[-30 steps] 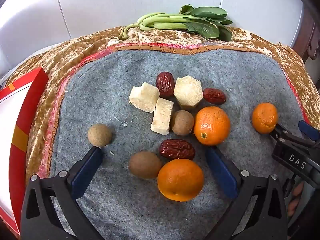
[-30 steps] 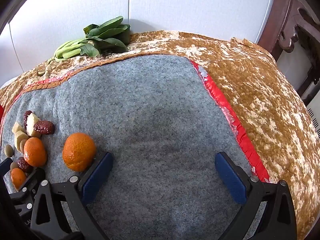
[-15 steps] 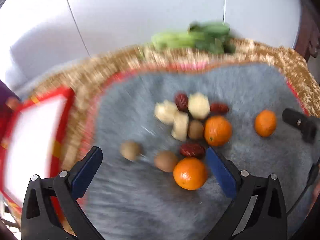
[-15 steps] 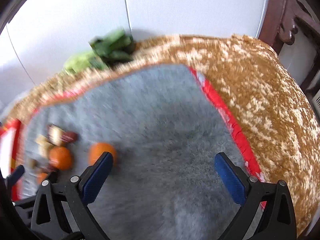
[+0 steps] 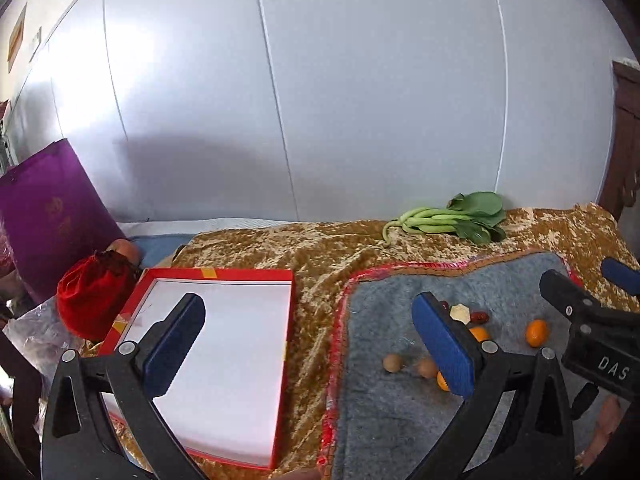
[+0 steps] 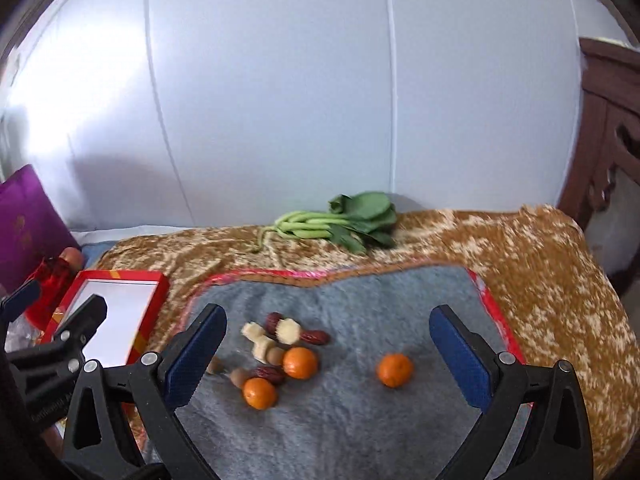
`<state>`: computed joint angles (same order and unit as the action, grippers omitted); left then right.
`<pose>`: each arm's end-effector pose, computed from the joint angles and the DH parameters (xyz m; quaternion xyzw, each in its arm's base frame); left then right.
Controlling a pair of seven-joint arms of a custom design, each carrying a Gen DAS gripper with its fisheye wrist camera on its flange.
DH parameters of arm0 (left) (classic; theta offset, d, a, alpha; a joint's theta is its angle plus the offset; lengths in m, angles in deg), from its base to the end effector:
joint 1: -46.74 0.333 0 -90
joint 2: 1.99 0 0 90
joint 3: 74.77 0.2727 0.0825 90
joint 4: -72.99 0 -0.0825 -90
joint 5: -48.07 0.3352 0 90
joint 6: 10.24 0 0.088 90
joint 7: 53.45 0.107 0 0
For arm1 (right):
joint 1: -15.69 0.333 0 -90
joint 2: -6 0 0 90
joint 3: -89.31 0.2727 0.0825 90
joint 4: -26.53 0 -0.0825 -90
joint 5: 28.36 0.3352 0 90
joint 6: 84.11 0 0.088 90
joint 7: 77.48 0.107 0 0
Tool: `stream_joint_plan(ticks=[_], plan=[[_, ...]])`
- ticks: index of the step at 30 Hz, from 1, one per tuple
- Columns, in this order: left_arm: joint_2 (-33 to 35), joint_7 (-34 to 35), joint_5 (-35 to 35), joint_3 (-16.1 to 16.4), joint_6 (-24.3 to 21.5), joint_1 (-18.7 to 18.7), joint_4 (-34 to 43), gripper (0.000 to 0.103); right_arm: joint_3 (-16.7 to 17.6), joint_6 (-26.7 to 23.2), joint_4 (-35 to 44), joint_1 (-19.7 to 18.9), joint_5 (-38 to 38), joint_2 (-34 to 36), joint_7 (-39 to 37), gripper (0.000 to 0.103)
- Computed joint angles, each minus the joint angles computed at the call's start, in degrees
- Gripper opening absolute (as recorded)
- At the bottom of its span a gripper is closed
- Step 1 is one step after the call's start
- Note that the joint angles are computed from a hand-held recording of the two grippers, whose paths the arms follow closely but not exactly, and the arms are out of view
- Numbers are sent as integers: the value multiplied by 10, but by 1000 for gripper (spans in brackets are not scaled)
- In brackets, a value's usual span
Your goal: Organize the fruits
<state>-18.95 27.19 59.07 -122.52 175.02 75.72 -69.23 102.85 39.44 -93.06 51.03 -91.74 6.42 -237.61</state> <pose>0.4350 -0.1871 0.4623 -0.4692 0.7516 -0.3096 0.3450 0.3705 0.3690 0.4269 -0.4809 0.7545 -0.3530 0.2737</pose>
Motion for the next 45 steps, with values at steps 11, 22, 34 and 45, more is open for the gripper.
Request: stream_joint_plan(ticks=[11,22,34,45], plan=[[17,-59,5,45,15,35,-3,103,-12,19,86,27,-40,68,-22,102],[-34,-41,-142,-36,114,196,-41,103,-37,29,163,73,-69,130,-67,102],[-116,7,-286,-7,121,256,-72,103,-45,34,156,83,-74,121,-46,102],[-120,67,-354,44,125,220,-85,103,-40,25,154,81,-79,116,-32,102]])
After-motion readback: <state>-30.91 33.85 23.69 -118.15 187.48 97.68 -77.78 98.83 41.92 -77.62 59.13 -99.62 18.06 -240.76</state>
